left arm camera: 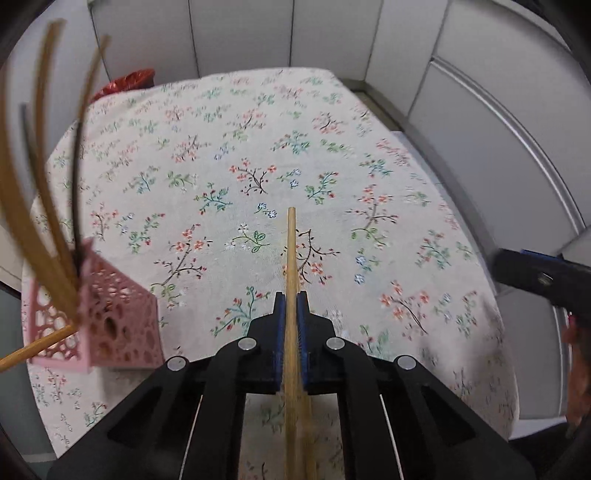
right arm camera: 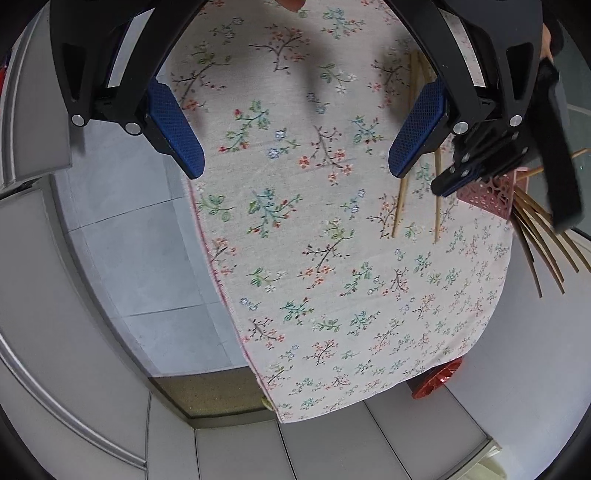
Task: Organize utensils
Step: 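Lower the left tool onto the remaining chopsticks and grasp one, then grasp the last wooden chopstick with the right tool while the left tool lifts its chopstick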
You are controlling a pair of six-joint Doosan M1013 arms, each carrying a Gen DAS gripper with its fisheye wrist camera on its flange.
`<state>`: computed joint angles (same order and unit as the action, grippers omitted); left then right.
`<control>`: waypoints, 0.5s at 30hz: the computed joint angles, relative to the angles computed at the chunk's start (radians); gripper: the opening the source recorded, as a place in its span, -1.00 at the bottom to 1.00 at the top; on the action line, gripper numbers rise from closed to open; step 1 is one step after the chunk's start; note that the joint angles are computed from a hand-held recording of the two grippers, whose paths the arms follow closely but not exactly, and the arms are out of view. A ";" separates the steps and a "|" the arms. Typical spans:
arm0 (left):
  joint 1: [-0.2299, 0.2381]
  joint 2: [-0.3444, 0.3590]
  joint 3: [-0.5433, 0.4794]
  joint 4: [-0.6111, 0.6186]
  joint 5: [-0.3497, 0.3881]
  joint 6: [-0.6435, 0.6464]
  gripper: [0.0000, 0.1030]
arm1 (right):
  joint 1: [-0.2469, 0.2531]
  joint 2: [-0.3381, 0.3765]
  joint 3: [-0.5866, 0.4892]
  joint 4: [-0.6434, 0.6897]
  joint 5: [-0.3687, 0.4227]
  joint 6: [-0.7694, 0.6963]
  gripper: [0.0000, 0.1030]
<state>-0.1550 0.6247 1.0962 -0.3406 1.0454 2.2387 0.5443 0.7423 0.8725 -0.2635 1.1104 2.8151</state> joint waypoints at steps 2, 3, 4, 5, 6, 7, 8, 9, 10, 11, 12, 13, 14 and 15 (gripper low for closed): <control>0.012 -0.017 0.013 -0.035 -0.005 0.035 -0.88 | -0.003 0.010 -0.013 0.030 -0.009 -0.005 0.86; 0.018 -0.024 0.018 -0.050 -0.003 0.050 -0.88 | -0.003 0.019 -0.027 0.041 -0.006 -0.011 0.86; 0.027 -0.034 0.025 -0.071 -0.002 0.068 -0.88 | -0.002 0.025 -0.038 0.046 -0.001 -0.016 0.86; 0.036 -0.043 0.031 -0.089 -0.003 0.085 -0.88 | 0.000 0.037 -0.058 0.050 0.011 -0.026 0.86; 0.046 -0.053 0.039 -0.108 -0.006 0.101 -0.88 | 0.001 0.049 -0.076 0.052 0.022 -0.036 0.86; 0.050 -0.059 0.044 -0.119 -0.010 0.109 -0.88 | 0.004 0.066 -0.107 0.055 0.041 -0.052 0.86; 0.059 -0.069 0.051 -0.136 -0.014 0.122 -0.88 | 0.005 0.077 -0.126 0.057 0.052 -0.060 0.86; 0.068 -0.078 0.057 -0.156 -0.022 0.137 -0.88 | 0.008 0.093 -0.154 0.060 0.069 -0.073 0.86; 0.075 -0.085 0.063 -0.173 -0.034 0.153 -0.88 | 0.009 0.108 -0.180 0.063 0.085 -0.084 0.86; 0.082 -0.095 0.074 -0.189 -0.047 0.170 -0.88 | 0.011 0.122 -0.203 0.066 0.097 -0.094 0.86; 0.090 -0.101 0.079 -0.208 -0.058 0.188 -0.88 | 0.012 0.136 -0.228 0.070 0.111 -0.105 0.86; 0.095 -0.105 0.081 -0.221 -0.063 0.197 -0.88 | 0.013 0.150 -0.252 0.073 0.123 -0.115 0.86; 0.102 -0.108 0.082 -0.238 -0.065 0.204 -0.88 | 0.014 0.167 -0.284 0.078 0.140 -0.126 0.86; 0.108 -0.112 0.084 -0.249 -0.064 0.209 -0.88 | 0.014 0.188 -0.321 0.083 0.159 -0.138 0.85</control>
